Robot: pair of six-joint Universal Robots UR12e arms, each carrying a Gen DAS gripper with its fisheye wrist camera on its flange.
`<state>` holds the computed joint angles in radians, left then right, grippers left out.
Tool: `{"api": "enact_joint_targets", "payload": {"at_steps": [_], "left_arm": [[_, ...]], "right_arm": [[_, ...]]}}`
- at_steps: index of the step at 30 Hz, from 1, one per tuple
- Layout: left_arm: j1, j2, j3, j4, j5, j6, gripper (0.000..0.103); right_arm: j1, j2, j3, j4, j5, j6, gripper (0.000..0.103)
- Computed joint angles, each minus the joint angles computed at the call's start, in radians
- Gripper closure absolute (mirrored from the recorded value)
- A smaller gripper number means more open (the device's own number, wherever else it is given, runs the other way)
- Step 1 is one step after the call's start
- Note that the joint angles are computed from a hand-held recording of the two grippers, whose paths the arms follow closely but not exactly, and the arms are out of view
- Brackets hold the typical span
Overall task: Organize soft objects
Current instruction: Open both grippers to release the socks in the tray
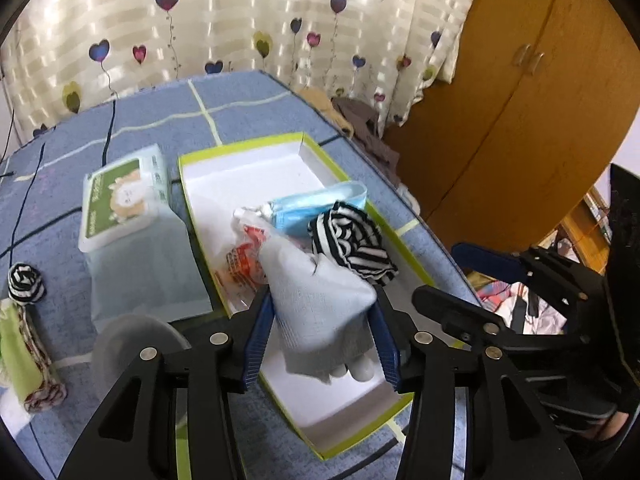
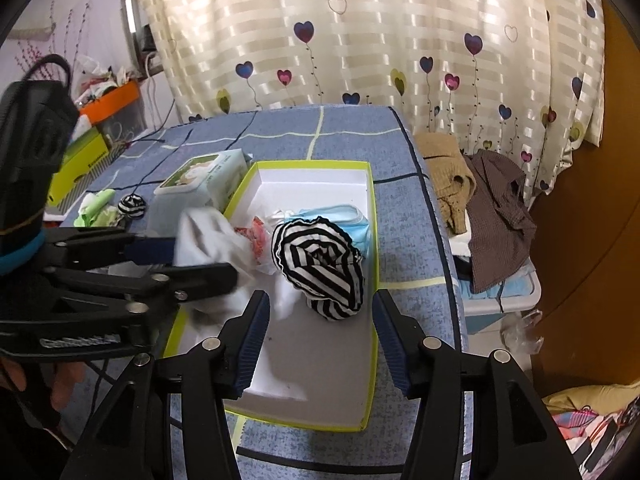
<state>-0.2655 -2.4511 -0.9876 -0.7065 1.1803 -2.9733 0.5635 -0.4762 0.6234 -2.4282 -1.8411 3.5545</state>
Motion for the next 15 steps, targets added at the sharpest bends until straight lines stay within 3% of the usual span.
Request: {"api": "enact_joint_targets", "payload": {"at_steps": [11, 15], "left_arm": [[0.017, 0.02, -0.043, 0.095, -0.035, -0.051, 0.054], [0.03, 0.043, -0.083, 0.128, -0.082, -0.063, 0.054]], "right_arm": [[-0.003, 0.007, -0.011, 0.013, -0.001, 0.02, 0.05], [0.002, 0.016, -0.03, 0.01, 0.001, 0.012, 0.05]]}}
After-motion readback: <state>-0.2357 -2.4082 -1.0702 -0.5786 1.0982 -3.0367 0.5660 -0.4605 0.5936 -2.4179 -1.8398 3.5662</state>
